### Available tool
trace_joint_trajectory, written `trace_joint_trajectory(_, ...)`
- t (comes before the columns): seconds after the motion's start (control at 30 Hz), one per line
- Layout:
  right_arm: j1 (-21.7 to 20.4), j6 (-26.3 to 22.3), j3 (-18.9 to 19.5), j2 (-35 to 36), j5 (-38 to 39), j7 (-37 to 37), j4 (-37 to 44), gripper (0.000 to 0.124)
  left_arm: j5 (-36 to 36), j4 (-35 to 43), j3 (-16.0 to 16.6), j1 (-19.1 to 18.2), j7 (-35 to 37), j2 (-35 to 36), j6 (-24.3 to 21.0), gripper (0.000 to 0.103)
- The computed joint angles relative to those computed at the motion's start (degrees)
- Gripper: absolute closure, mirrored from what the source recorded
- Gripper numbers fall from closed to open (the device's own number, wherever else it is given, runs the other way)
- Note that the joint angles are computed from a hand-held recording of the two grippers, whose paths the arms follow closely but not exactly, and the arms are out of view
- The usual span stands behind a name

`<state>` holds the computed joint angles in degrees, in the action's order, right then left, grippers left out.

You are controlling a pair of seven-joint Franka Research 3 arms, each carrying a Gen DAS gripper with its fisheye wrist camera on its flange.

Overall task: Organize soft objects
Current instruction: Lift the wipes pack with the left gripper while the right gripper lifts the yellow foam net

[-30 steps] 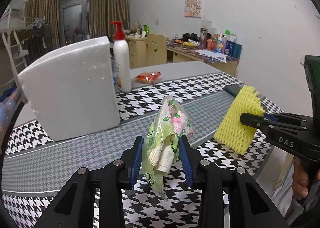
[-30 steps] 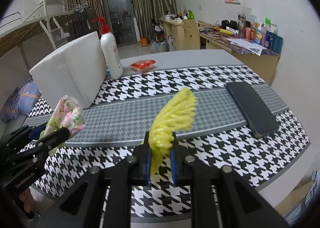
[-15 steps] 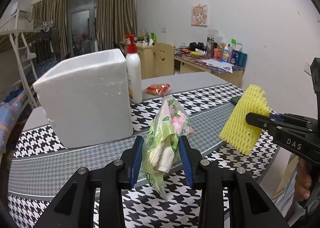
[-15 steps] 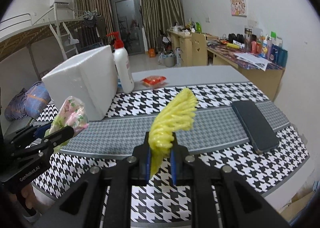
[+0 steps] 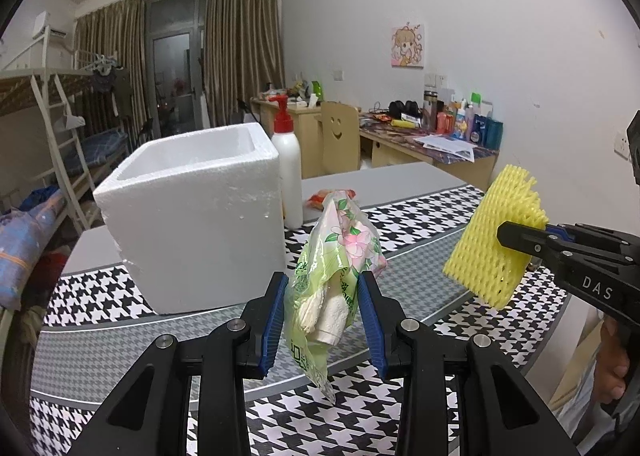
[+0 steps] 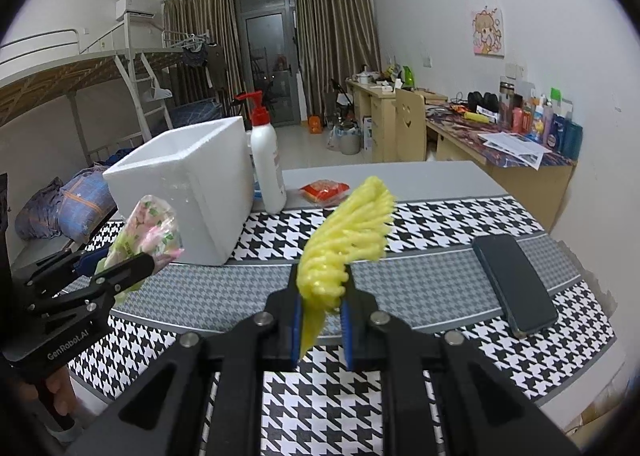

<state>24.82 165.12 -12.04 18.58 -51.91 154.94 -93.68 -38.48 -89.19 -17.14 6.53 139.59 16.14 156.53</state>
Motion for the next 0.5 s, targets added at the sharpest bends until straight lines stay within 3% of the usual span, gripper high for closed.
trace_joint_trajectory(0.5, 0.81, 1.49, -0.47, 1.44, 0.54, -2.44, 3.10, 0.104, 1.24, 1.23, 0.37, 0.15, -0.12, 0.17, 1.41, 0.065)
